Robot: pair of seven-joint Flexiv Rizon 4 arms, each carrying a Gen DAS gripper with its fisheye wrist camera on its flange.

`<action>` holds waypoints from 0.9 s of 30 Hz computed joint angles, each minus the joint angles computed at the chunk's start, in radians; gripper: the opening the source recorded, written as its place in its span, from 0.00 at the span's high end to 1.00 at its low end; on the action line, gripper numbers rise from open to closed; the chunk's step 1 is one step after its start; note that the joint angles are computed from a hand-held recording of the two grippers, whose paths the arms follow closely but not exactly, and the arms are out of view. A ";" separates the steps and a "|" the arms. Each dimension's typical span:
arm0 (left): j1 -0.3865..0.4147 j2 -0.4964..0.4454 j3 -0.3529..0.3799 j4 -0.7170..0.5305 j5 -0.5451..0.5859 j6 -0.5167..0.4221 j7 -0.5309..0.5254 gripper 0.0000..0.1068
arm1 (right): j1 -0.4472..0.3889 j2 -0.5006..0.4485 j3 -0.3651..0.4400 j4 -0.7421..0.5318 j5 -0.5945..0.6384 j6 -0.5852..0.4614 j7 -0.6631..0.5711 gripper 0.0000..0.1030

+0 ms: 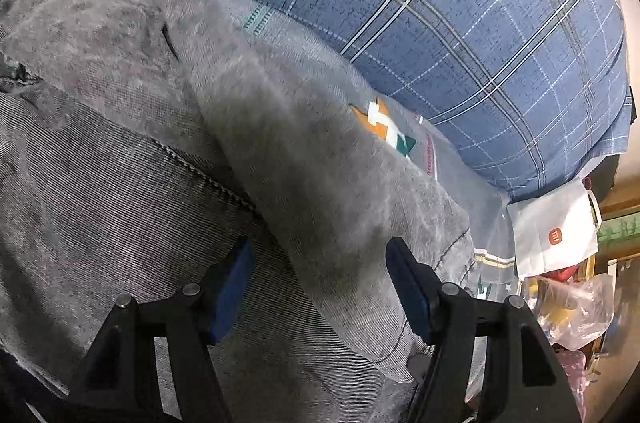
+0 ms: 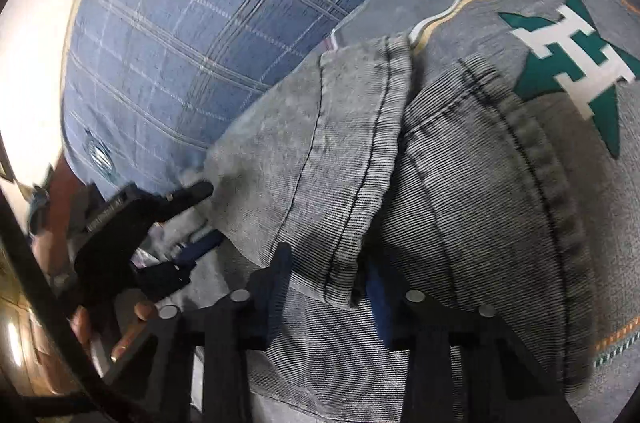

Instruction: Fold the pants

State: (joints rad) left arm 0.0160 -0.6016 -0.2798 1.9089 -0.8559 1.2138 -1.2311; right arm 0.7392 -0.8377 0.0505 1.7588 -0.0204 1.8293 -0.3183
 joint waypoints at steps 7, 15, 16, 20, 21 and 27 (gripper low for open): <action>0.028 -0.030 -0.013 -0.036 -0.042 -0.042 -0.017 0.37 | 0.167 0.076 -0.191 0.077 0.092 0.128 -0.086 0.96; 0.035 0.009 -0.030 -0.039 -0.135 -0.050 0.016 0.94 | 0.066 0.077 -0.061 0.072 0.134 0.169 -0.161 0.97; 0.037 0.034 -0.046 -0.017 -0.179 -0.028 0.050 0.94 | 0.067 0.081 -0.061 0.075 0.140 0.170 -0.168 0.97; 0.030 0.163 -0.112 0.100 -0.468 0.061 0.281 0.95 | 0.082 0.118 -0.078 0.113 0.186 0.207 -0.209 0.97; 0.028 0.188 -0.120 0.124 -0.550 0.051 0.329 0.95 | 0.064 0.129 -0.061 0.125 0.188 0.224 -0.216 0.97; -0.086 0.265 -0.083 0.258 -0.774 0.087 0.489 0.95 | 0.030 0.239 -0.015 0.226 0.141 0.134 -0.284 0.97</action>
